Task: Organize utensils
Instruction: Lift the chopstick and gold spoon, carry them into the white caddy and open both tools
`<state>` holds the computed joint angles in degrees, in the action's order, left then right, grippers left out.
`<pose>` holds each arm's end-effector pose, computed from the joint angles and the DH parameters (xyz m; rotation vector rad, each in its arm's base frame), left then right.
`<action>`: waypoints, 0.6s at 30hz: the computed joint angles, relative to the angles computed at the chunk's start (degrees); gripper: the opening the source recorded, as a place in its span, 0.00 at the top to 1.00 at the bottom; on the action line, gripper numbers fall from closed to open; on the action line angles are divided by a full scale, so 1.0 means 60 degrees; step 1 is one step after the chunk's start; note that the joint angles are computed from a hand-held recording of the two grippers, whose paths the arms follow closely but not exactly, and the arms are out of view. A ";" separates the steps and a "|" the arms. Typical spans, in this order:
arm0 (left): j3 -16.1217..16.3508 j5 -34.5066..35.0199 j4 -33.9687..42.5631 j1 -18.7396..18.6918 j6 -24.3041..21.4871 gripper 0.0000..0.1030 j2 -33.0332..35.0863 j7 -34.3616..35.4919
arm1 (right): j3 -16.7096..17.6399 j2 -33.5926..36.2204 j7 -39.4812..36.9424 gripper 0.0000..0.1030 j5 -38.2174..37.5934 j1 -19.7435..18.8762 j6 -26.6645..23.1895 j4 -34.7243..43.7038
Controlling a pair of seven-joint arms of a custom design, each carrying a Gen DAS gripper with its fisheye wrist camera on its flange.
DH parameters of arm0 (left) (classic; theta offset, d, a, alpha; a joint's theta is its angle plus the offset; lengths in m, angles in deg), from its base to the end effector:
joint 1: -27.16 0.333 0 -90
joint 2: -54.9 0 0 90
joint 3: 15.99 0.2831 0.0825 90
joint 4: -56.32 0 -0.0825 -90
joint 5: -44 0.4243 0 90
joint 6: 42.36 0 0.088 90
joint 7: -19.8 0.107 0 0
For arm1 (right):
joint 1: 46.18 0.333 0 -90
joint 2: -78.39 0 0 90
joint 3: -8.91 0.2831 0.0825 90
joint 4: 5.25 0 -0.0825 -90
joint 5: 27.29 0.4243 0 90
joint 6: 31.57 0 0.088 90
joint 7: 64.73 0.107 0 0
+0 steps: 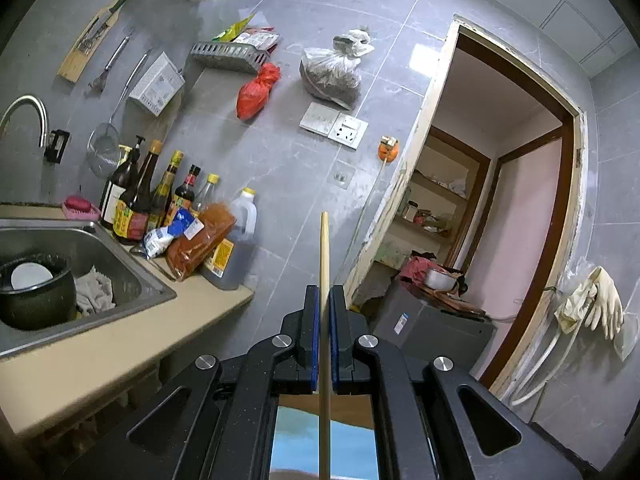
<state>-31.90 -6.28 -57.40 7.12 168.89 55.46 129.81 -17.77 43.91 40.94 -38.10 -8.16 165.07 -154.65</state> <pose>0.5306 -0.2597 0.5733 -1.4931 1.2022 -1.6326 0.4499 0.0878 0.5539 -1.2726 1.2588 -0.6030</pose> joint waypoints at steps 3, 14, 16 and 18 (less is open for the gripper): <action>0.0013 0.0394 -0.0261 0.0025 0.0128 0.98 -0.0044 -0.0561 | 0.0213 0.0068 -0.0088 0.97 -0.0020 -0.0177 -0.0065 -0.0018; -0.0089 0.0835 -0.0821 0.0007 0.0534 0.97 -0.0297 -0.0491 | 0.0072 -0.0059 -0.0532 0.96 0.0029 0.0044 -0.0351 -0.0199; -0.0118 0.0794 -0.0888 0.0009 0.0412 0.97 -0.0383 -0.0300 | -0.0166 -0.0208 -0.0728 0.95 0.0060 0.0297 -0.0555 -0.0221; -0.0104 0.1136 -0.1122 0.0037 0.0219 0.96 -0.0580 -0.0512 | -0.0351 -0.0420 -0.0976 0.94 0.0198 0.0510 -0.0765 -0.0278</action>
<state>-32.53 0.54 -64.13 7.34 170.20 51.97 126.74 -19.88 41.39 35.08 -36.91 -5.10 160.48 -156.31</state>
